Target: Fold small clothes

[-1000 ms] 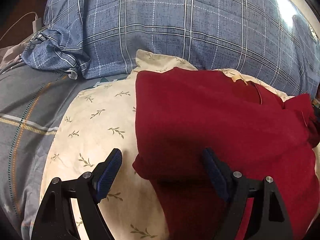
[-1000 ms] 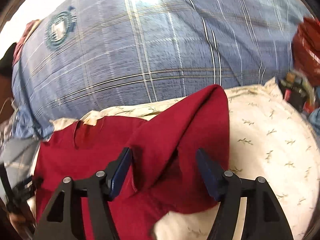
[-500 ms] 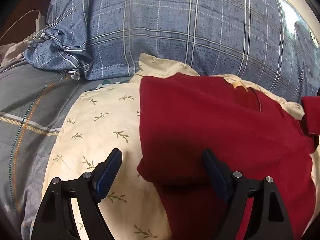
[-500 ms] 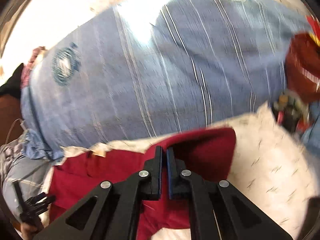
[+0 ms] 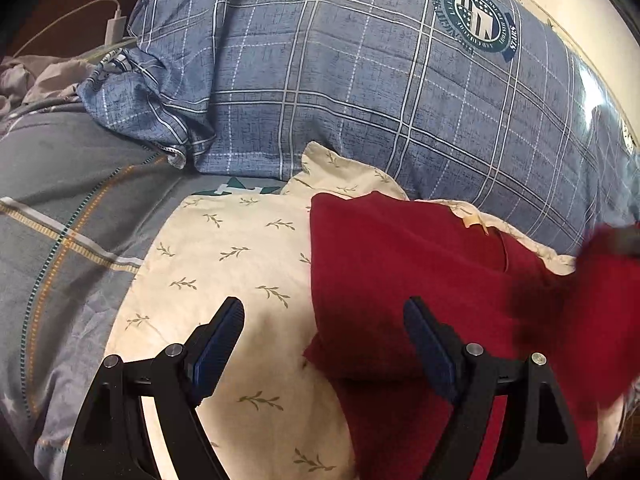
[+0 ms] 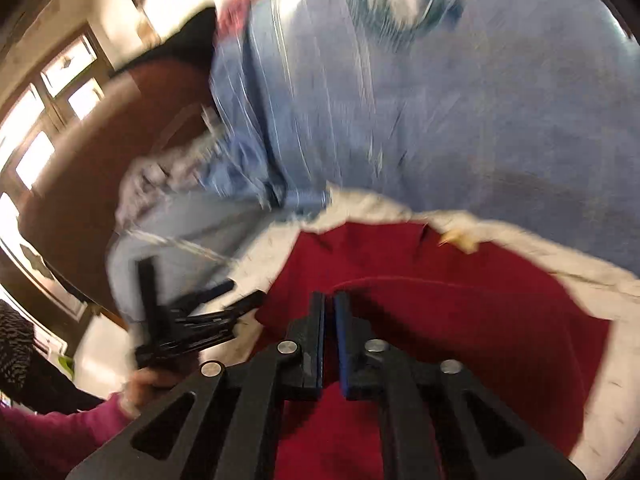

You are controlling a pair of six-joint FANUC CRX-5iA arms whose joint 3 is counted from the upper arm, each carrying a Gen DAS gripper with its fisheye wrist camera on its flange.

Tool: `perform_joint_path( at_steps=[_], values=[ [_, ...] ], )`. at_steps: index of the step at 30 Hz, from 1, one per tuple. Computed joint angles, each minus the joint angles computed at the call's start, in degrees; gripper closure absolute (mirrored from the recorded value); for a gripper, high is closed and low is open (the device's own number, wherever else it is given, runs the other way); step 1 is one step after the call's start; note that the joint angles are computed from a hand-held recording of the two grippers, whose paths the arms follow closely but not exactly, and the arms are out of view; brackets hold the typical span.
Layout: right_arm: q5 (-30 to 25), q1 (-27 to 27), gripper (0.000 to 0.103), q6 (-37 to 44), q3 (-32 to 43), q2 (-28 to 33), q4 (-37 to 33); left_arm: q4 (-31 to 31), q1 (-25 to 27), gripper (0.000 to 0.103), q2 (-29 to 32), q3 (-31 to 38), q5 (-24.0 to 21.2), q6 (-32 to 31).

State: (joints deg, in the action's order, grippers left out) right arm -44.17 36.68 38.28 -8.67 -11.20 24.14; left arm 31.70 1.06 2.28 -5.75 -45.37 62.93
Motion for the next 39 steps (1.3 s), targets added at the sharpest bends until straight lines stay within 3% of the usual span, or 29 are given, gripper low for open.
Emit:
perform_joint_path(
  at_steps=[3, 6, 9, 11, 14, 18, 21, 26, 31, 35, 39],
  values=[
    [-1.0, -3.1, 0.079, -1.3, 4.7, 6.4, -5.4, 2.9, 0.2, 0.021, 0.7, -0.2, -0.2, -2.6],
    [3.9, -3.9, 0.072, -5.4, -0.6, 3.0, -5.9, 7.0, 1.0, 0.021, 1.3, -0.5, -1.9, -5.8],
    [2.6, -0.6, 0.056, -15.2, -9.6, -3.7, 6.3, 11.7, 1.2, 0.021, 1.4, -1.4, -3.2, -10.2],
    [-0.1, 2.0, 0.053, -24.8, -16.8, -9.5, 15.9, 12.5, 0.9, 0.021, 1.5, -1.7, -3.6, -12.4],
    [-5.4, 5.1, 0.049, -35.1, -24.2, -16.4, 23.1, 10.3, -0.2, 0.021, 1.9, -1.2, -3.8, -13.2],
    [-13.4, 9.3, 0.049, -41.5, -28.5, -20.7, 25.0, 7.9, -2.1, 0.022, 3.5, 0.7, -4.8, -12.2],
    [-14.3, 10.3, 0.049, -44.7, -31.5, -24.2, 24.9, 7.0, -3.3, 0.024, 4.6, 2.4, -4.1, -10.7],
    [-13.5, 10.7, 0.049, -47.5, -33.9, -26.5, 24.9, 7.0, -4.1, 0.044, 5.9, 3.7, -4.9, -9.5],
    [-11.2, 10.4, 0.049, -48.8, -34.9, -27.3, 25.4, 4.8, -5.2, 0.047, 6.1, 4.3, -5.1, -9.3],
    [-11.1, 10.2, 0.047, -49.0, -34.8, -26.9, 25.9, 3.2, -6.1, 0.077, 7.1, 6.0, -7.3, -9.7],
    [-14.9, 11.8, 0.044, -50.6, -34.6, -26.3, 28.4, 5.5, -6.0, 0.085, 6.2, 5.4, -6.2, -11.9]
  ],
)
